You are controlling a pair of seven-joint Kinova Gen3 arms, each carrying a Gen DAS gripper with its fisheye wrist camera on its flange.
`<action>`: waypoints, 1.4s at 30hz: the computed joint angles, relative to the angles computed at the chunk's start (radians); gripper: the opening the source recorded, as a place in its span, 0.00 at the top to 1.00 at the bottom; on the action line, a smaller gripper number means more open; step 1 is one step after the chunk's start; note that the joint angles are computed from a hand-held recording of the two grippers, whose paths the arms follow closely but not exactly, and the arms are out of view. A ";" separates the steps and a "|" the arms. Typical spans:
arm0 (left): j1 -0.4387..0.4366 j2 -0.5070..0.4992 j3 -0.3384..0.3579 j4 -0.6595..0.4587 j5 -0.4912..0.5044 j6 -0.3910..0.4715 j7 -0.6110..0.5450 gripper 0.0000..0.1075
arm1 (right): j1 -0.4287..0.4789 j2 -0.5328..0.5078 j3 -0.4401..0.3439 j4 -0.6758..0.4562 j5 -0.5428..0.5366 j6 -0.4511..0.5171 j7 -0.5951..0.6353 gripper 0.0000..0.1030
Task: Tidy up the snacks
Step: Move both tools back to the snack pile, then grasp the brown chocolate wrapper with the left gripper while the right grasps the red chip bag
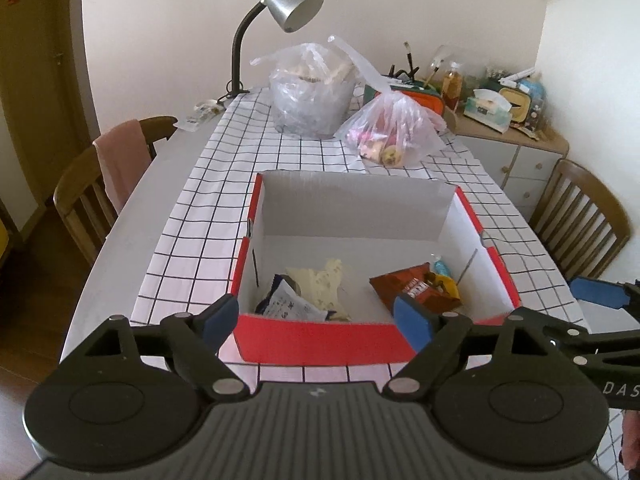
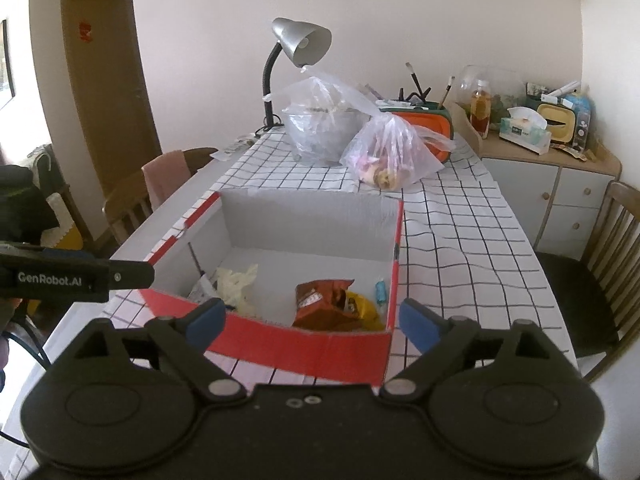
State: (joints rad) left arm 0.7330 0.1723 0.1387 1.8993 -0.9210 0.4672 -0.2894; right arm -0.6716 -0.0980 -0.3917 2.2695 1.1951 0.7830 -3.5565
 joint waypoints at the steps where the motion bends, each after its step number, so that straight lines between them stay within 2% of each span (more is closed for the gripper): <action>1: 0.001 -0.007 0.001 0.007 0.000 -0.005 0.003 0.20 | -0.006 -0.004 -0.007 0.004 -0.004 0.004 -0.006 0.05; 3: 0.002 -0.028 0.004 0.033 -0.009 -0.020 0.017 0.17 | -0.016 -0.013 -0.021 0.016 -0.006 0.010 -0.023 0.03; 10: -0.014 -0.093 0.056 0.122 -0.072 -0.048 0.098 0.16 | -0.055 -0.044 -0.072 0.054 -0.040 0.021 -0.057 0.01; 13: -0.024 -0.110 0.082 0.155 -0.111 -0.059 0.144 0.06 | -0.078 -0.044 -0.103 0.064 -0.057 0.047 -0.080 0.00; 21: -0.051 -0.137 0.142 0.247 -0.200 -0.092 0.257 0.06 | -0.152 -0.023 -0.142 0.107 -0.109 0.029 -0.110 0.00; 23: -0.062 -0.133 0.147 0.266 -0.181 -0.111 0.250 0.06 | -0.170 -0.002 -0.143 0.113 -0.111 0.019 -0.120 0.00; 29: -0.058 -0.107 0.126 0.312 -0.159 -0.164 0.255 0.06 | -0.229 0.054 -0.124 0.124 -0.090 -0.014 -0.161 0.00; 35: -0.010 -0.069 0.076 0.342 -0.223 -0.187 0.349 0.06 | -0.286 0.116 -0.094 0.110 -0.083 -0.021 -0.161 0.00; 42: 0.006 -0.058 0.020 0.362 -0.232 -0.232 0.386 0.06 | -0.318 0.155 -0.053 0.104 -0.039 -0.026 -0.167 0.00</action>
State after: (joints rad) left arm 0.7385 0.1148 0.1589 2.2609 -1.1535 0.2354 0.0966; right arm -0.9901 0.0565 -0.4444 2.3739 1.1561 0.7567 -3.7239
